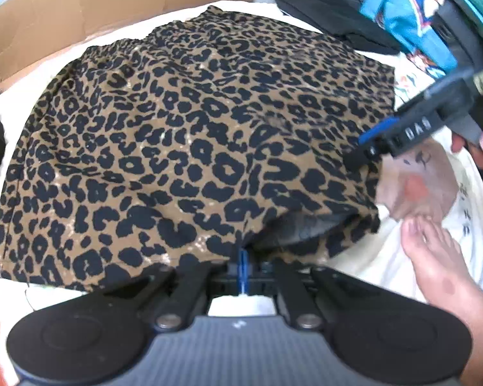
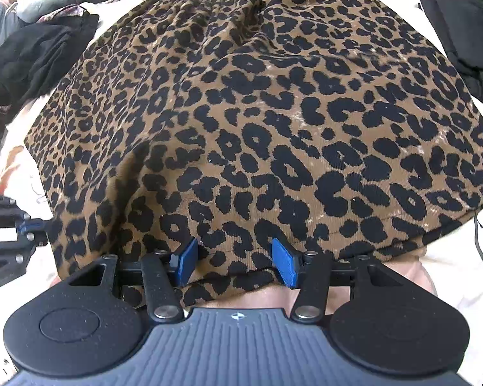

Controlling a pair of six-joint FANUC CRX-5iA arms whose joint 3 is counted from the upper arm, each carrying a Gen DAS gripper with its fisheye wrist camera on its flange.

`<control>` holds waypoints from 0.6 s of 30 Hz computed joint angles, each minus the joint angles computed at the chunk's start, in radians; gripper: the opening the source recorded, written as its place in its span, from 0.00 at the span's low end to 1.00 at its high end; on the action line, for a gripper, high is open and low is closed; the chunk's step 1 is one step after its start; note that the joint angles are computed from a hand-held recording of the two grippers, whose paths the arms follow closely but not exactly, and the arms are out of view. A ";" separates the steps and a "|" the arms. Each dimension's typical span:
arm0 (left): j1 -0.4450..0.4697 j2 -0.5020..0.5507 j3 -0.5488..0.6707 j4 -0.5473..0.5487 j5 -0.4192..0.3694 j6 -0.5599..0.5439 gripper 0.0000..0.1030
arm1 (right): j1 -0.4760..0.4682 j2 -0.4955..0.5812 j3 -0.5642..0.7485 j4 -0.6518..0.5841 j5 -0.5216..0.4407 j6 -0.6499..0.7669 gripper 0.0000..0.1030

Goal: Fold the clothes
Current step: 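Lower the shorts flat onto the sheet, stretching the waistband between both grippers, then open the left gripper and release the waistband while the right gripper holds it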

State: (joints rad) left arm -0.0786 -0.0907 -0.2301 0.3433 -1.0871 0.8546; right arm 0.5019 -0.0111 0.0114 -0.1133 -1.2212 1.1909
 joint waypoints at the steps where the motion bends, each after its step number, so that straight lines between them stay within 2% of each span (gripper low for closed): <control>1: -0.003 -0.007 -0.007 -0.004 -0.001 0.001 0.00 | -0.003 -0.001 0.003 -0.001 0.000 -0.006 0.56; 6: 0.015 -0.017 -0.017 -0.020 -0.018 -0.021 0.01 | -0.009 -0.021 0.009 -0.034 0.055 -0.002 0.56; 10: 0.004 0.000 0.008 -0.030 -0.042 -0.020 0.04 | -0.005 -0.018 0.032 -0.082 0.108 0.053 0.56; 15: 0.021 -0.002 0.022 -0.029 -0.084 -0.036 0.08 | 0.002 -0.002 0.066 -0.103 0.147 0.110 0.56; 18: 0.048 -0.010 0.030 -0.032 -0.103 -0.012 0.08 | 0.012 0.045 0.101 -0.109 0.165 0.118 0.56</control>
